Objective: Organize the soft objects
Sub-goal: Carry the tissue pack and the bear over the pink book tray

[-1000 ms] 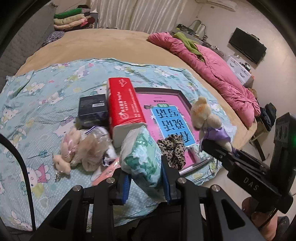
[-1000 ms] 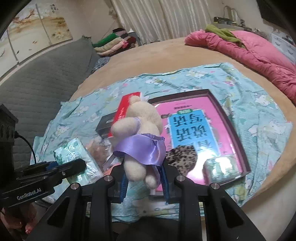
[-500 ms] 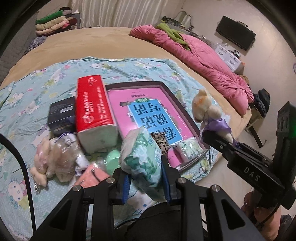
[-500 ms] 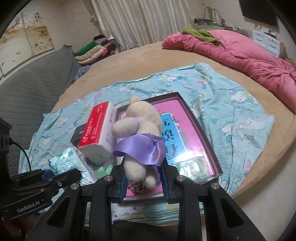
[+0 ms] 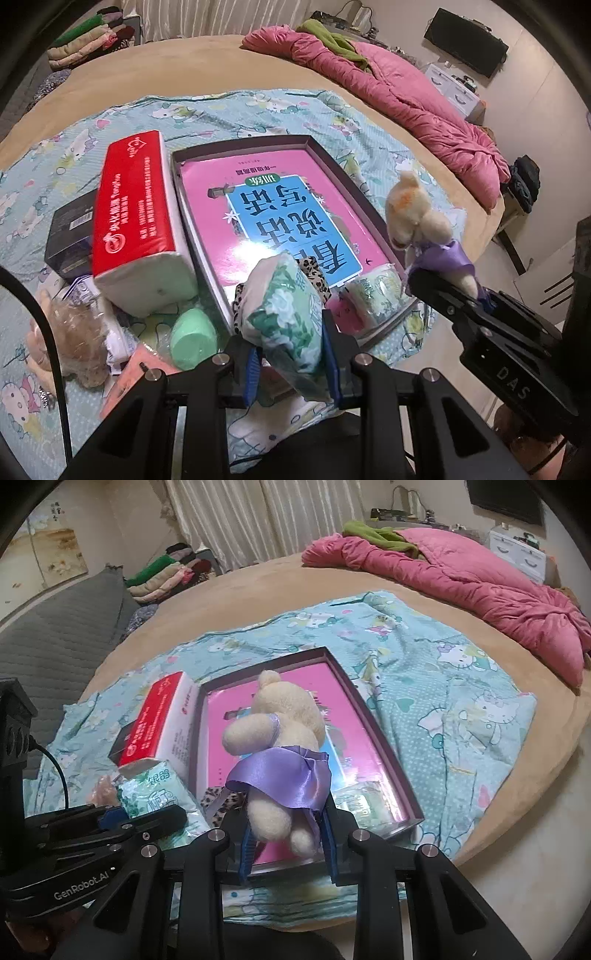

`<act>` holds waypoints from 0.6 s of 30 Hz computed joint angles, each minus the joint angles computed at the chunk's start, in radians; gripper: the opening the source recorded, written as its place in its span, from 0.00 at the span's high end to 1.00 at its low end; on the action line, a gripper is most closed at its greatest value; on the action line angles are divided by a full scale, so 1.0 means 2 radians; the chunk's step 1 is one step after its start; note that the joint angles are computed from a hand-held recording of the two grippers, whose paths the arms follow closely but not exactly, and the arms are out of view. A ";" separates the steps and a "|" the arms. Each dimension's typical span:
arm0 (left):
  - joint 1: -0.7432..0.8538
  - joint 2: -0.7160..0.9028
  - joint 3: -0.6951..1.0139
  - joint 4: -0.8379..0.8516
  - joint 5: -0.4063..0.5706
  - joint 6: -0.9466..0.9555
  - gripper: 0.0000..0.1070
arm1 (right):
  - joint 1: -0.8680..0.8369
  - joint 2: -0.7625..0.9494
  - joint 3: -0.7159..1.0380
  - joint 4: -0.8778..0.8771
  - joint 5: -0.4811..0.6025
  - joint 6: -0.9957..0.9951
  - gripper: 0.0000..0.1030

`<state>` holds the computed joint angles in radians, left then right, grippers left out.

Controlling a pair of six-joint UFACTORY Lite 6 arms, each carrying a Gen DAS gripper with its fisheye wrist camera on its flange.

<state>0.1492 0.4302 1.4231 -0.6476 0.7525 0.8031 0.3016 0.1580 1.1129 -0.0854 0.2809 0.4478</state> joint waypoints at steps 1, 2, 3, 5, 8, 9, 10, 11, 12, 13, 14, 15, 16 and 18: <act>-0.002 0.007 0.006 0.000 -0.001 -0.002 0.73 | -0.002 0.001 0.000 0.000 -0.001 0.001 0.71; -0.005 0.010 0.008 0.002 -0.002 -0.004 0.73 | -0.003 0.003 -0.001 -0.003 -0.001 0.004 0.71; -0.007 0.016 0.013 0.002 -0.002 -0.006 0.73 | -0.006 0.005 -0.001 -0.002 -0.002 0.003 0.71; -0.010 0.028 0.021 0.005 -0.002 -0.011 0.73 | -0.008 0.012 0.002 0.000 -0.003 -0.001 0.71; -0.015 0.041 0.029 0.006 -0.004 -0.012 0.73 | -0.009 0.018 0.001 0.009 -0.007 -0.009 0.71; -0.017 0.045 0.031 0.007 -0.004 -0.012 0.73 | -0.010 0.022 0.001 0.010 -0.008 -0.011 0.71; -0.019 0.051 0.036 0.009 -0.004 -0.014 0.73 | -0.011 0.027 0.004 0.016 -0.008 -0.017 0.71; -0.020 0.053 0.037 0.009 -0.004 -0.014 0.73 | -0.011 0.031 0.005 0.018 -0.008 -0.021 0.71; -0.021 0.056 0.037 0.008 -0.005 -0.013 0.73 | -0.012 0.035 0.006 0.020 -0.009 -0.022 0.70; -0.023 0.060 0.039 0.009 -0.006 -0.015 0.73 | -0.012 0.037 0.007 0.023 -0.010 -0.025 0.70; -0.024 0.061 0.039 0.008 -0.007 -0.014 0.73 | -0.014 0.040 0.007 0.029 -0.011 -0.030 0.70; -0.025 0.062 0.038 0.008 -0.008 -0.013 0.72 | -0.015 0.044 0.009 0.031 -0.012 -0.032 0.70; -0.026 0.065 0.038 0.007 -0.008 -0.012 0.73 | -0.016 0.048 0.010 0.036 -0.013 -0.037 0.70; -0.025 0.071 0.040 0.001 -0.006 -0.007 0.73 | -0.016 0.054 0.012 0.051 -0.014 -0.053 0.70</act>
